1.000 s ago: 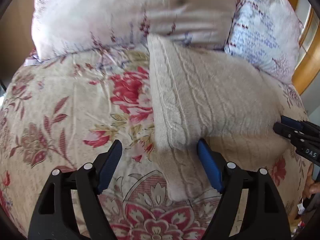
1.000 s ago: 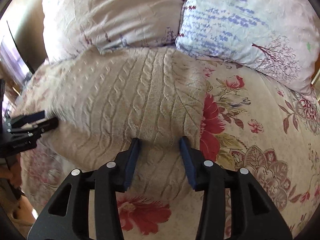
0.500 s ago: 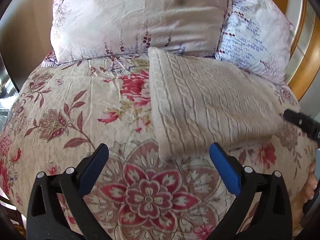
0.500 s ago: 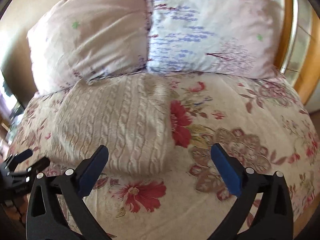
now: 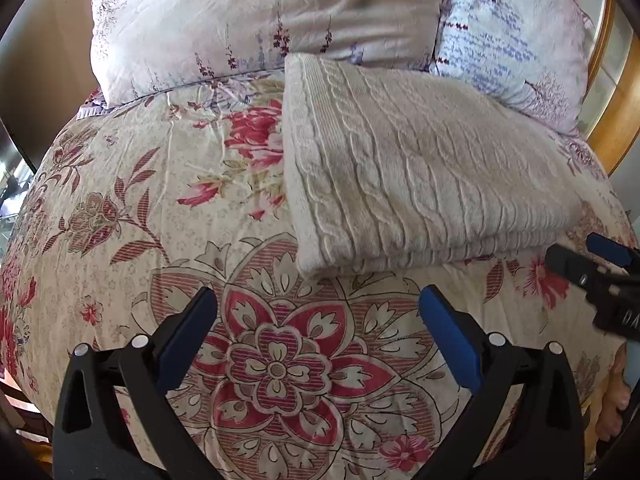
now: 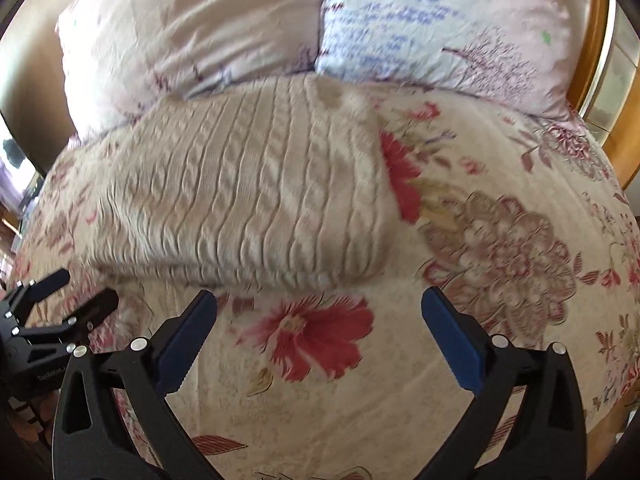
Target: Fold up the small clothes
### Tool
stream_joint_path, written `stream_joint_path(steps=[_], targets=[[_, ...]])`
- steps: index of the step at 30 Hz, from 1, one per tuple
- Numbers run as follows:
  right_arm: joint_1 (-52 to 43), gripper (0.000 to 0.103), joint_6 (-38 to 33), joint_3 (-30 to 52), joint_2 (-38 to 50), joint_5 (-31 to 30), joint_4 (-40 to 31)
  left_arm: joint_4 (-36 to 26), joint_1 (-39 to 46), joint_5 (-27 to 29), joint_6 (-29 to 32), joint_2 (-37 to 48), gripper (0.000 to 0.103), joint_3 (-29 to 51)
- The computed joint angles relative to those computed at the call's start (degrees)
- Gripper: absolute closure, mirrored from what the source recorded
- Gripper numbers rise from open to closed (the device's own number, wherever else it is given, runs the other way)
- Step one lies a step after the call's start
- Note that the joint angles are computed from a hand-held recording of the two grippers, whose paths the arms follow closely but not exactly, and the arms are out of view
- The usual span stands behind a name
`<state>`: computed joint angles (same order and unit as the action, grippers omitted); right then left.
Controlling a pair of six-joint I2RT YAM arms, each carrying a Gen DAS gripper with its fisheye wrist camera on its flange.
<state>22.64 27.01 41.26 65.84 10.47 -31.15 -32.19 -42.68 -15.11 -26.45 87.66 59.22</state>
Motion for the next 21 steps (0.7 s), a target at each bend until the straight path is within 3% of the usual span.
stream_joint_path(steps=[21], targets=[[2.95, 0.001, 2.08, -2.18, 4.84, 4.55, 2.65, 0.84, -0.19, -0.79, -0.81, 4.31, 0.002, 0.86]])
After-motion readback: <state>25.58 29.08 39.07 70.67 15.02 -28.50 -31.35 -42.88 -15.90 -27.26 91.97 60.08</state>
